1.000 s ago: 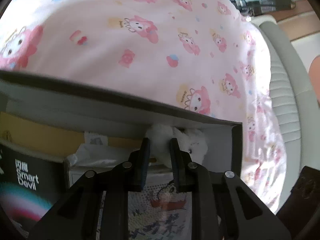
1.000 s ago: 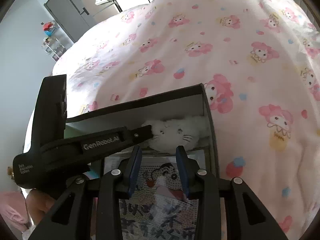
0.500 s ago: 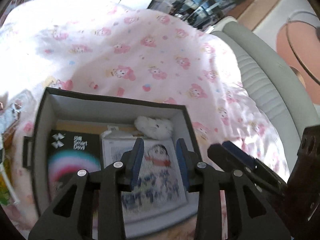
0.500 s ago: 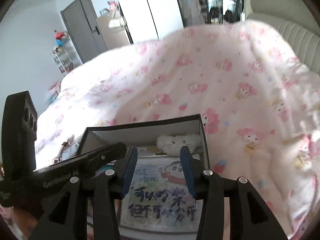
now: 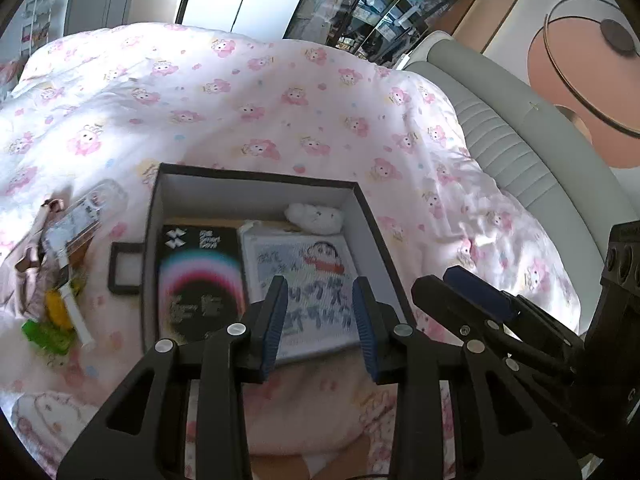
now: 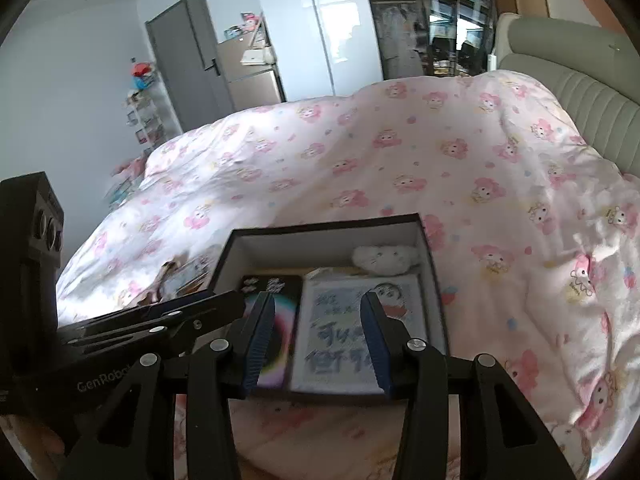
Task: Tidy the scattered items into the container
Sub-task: 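Lift the left gripper out of the box and return to the pile, then grasp the green husk of the yellow corn toy with the left gripper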
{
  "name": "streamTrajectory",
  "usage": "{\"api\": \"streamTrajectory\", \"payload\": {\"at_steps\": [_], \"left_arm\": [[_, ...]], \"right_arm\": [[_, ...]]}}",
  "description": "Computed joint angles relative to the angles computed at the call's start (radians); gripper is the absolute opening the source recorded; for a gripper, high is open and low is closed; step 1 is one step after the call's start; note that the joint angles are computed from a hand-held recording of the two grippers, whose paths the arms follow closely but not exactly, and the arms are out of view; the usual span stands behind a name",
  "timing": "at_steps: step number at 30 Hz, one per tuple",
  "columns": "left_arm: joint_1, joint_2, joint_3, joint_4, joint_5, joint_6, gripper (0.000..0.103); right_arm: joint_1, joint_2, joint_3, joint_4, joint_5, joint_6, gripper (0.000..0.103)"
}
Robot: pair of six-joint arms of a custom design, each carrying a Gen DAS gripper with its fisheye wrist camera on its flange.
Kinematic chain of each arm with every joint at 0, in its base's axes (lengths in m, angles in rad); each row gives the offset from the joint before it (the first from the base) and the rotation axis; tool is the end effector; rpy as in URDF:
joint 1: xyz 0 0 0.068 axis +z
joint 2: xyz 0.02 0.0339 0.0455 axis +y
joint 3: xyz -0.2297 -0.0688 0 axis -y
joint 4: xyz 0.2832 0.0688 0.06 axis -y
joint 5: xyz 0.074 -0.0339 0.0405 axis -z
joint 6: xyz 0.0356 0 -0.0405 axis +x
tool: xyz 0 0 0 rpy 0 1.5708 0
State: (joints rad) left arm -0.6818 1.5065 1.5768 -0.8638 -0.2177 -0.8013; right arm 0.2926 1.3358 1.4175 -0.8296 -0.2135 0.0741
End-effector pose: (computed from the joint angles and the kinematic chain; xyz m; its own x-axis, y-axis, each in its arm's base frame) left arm 0.2842 -0.2208 0.3449 -0.7426 -0.3005 -0.5986 -0.0512 0.9165 -0.3966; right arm 0.3077 0.1006 0.3458 -0.6813 -0.1297 -0.7204 -0.3812 0.9030 0.1980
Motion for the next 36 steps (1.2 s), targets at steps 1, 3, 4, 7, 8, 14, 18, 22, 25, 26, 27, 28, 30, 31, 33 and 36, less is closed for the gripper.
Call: {"api": "streamTrajectory", "payload": {"at_steps": [1, 3, 4, 7, 8, 14, 18, 22, 25, 26, 27, 28, 30, 31, 33, 36], "left_arm": [[-0.014, -0.016, -0.007, -0.014, -0.019, -0.007, 0.033], [-0.031, -0.045, -0.027, -0.031, -0.04, -0.03, 0.033], [-0.037, -0.063, -0.04, -0.039, -0.048, -0.046, 0.033], [-0.05, -0.142, -0.102, -0.06, -0.087, -0.097, 0.033], [-0.053, -0.186, -0.136, -0.072, -0.105, -0.115, 0.033], [0.002, -0.426, -0.325, -0.138, -0.104, -0.17, 0.033], [0.059, -0.566, -0.406, -0.24, -0.111, -0.182, 0.033], [0.153, -0.728, -0.516, -0.304, -0.11, -0.242, 0.033], [0.272, -0.845, -0.595, -0.349, -0.071, -0.235, 0.033], [0.336, -0.899, -0.635, -0.35, -0.032, -0.206, 0.033], [0.379, -0.923, -0.656, -0.35, -0.004, -0.182, 0.033], [0.445, -0.947, -0.681, -0.348, 0.04, -0.141, 0.033], [0.6, -0.961, -0.73, -0.333, 0.156, -0.044, 0.033], [0.667, -0.957, -0.753, -0.319, 0.212, 0.003, 0.033], [0.802, -0.932, -0.807, -0.278, 0.332, 0.095, 0.033], [0.918, -0.859, -0.856, -0.22, 0.435, 0.175, 0.033]], "right_arm": [[0.011, -0.017, -0.01, -0.009, 0.004, 0.001, 0.041], [0.029, -0.043, -0.024, -0.024, 0.005, 0.009, 0.041], [0.04, -0.05, -0.024, -0.034, 0.003, 0.018, 0.041], [0.085, -0.05, -0.005, -0.064, -0.006, 0.025, 0.041], [0.112, -0.042, 0.007, -0.072, -0.003, 0.019, 0.041], [0.28, 0.014, 0.044, -0.06, 0.022, 0.05, 0.041], [0.386, 0.08, 0.052, 0.002, -0.011, 0.11, 0.041], [0.457, 0.179, 0.098, 0.03, -0.016, 0.133, 0.041], [0.471, 0.276, 0.176, 0.021, -0.017, 0.122, 0.04], [0.47, 0.314, 0.214, 0.016, -0.001, 0.117, 0.04], [0.469, 0.349, 0.247, 0.018, 0.014, 0.117, 0.04], [0.465, 0.37, 0.265, 0.018, 0.016, 0.117, 0.04], [0.462, 0.445, 0.33, -0.005, -0.001, 0.12, 0.04], [0.463, 0.475, 0.349, -0.01, -0.019, 0.127, 0.04], [0.472, 0.536, 0.378, -0.029, -0.034, 0.135, 0.04], [0.496, 0.638, 0.447, -0.068, -0.027, 0.13, 0.04]]}}
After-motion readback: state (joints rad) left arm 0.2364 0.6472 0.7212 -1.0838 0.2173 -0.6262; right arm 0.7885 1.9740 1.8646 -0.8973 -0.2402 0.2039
